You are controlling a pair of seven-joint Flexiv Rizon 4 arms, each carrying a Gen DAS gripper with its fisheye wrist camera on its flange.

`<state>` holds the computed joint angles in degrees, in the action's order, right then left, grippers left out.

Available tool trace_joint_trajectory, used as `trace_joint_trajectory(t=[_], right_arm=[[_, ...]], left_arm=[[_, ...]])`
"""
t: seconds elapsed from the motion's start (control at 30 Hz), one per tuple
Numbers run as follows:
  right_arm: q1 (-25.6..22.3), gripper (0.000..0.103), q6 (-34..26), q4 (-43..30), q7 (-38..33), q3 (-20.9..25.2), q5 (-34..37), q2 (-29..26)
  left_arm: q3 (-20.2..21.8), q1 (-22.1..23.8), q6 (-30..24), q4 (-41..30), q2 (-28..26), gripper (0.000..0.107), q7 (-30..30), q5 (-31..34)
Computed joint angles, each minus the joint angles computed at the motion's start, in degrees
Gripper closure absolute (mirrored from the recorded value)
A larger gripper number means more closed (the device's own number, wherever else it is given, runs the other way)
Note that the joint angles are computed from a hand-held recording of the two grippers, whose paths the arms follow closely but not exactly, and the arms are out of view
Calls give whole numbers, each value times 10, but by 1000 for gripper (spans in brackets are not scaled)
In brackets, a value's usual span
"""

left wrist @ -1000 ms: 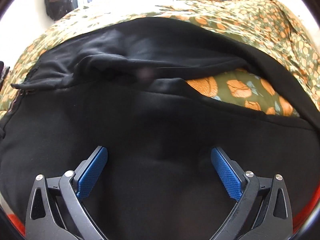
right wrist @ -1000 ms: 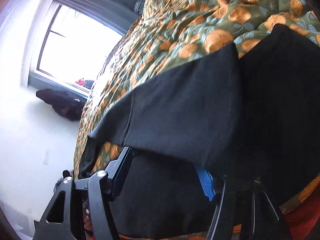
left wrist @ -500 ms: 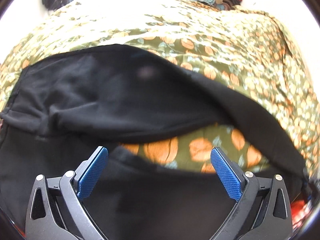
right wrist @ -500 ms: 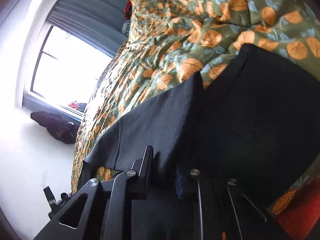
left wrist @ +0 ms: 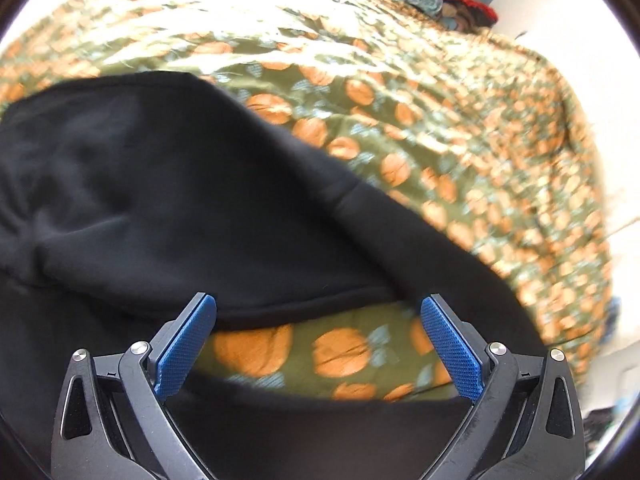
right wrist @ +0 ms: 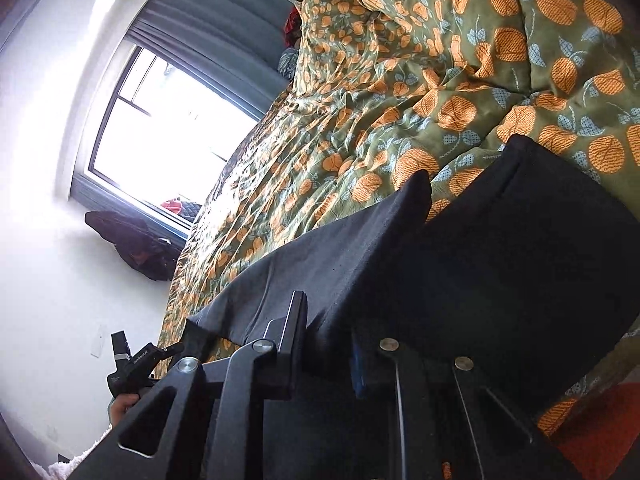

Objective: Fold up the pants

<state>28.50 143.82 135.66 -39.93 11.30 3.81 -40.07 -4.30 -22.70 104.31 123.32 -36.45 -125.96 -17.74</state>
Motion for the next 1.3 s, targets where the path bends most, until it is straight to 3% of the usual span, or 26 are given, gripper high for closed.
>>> trace_joint_trajectory(t=[0.1, 0.13, 0.17, 0.27, 0.3, 0.37, 0.43, 0.47, 0.53, 0.57, 0.6, 0.73, 0.8, 0.87, 0.93, 0.97, 1.03, 1.17, 1.27, 1.3], right_arm=[[2, 84, 13, 8, -6, 3, -1, 5], [1, 84, 17, 11, -6, 5, -4, 8], [-3, 84, 22, 14, -6, 8, -9, 11], [-3, 84, 37, 27, -13, 11, -18, 26], [-7, 84, 45, 30, -13, 14, -26, 30], [-16, 85, 63, 37, -15, 19, -47, 36], [-24, 86, 82, 45, -20, 23, -72, 43], [-28, 87, 89, 50, -22, 24, -84, 47], [-39, 87, 107, 60, -24, 28, -112, 50], [-41, 87, 110, 66, -26, 28, -121, 53], [-42, 88, 108, 71, -29, 27, -128, 56], [-60, 88, 80, 80, -6, 25, -140, 55], [-86, 88, 80, 77, 11, 24, -164, 46], [-107, 88, 69, 72, 3, 12, -202, 53], [-143, 88, 54, 65, -4, 4, -275, 66], [-180, 88, 40, 57, 8, 2, -349, 70], [-241, 88, -43, 41, 56, -14, -499, 89], [-352, 88, -239, -19, 282, -32, -817, 85], [-338, 88, -273, -44, 397, -83, -933, 72], [-330, 89, -289, -39, 402, -89, -931, 84]], left_arm=[[-84, 120, 33, -11, -21, 5, -71, 89], [-110, 150, 38, -17, -29, 5, -67, 92], [-131, 164, 43, -21, -36, 5, -35, 61], [-160, 203, 3, -63, -61, 5, -22, 80], [-154, 199, -18, -77, -66, 5, -18, 74], [-104, 153, -67, -103, -66, 5, -16, 45], [-92, 139, -75, -113, -72, 6, -12, 33], [-99, 145, -63, -112, -78, 10, -9, 31], [-125, 164, -28, -102, -85, 53, -5, 38], [-123, 163, -27, -97, -81, 85, -4, 39], [-117, 158, -19, -90, -75, 102, -4, 39], [-162, 206, 83, -23, -45, 101, -32, 86], [-148, 194, 116, 14, 0, 102, -47, 103], [-105, 148, 146, 60, 62, 102, -56, 97], [-61, 89, 183, 115, 118, 102, -63, 73], [-50, 65, 200, 142, 136, 102, -71, 61], [-52, 29, 228, 197, 150, 102, -108, 49], [-77, -22, 228, 224, 74, 102, -183, 46], [-86, -48, 255, 216, 15, 103, -237, 49], [-82, -59, 248, 213, 14, 103, -235, 45]])
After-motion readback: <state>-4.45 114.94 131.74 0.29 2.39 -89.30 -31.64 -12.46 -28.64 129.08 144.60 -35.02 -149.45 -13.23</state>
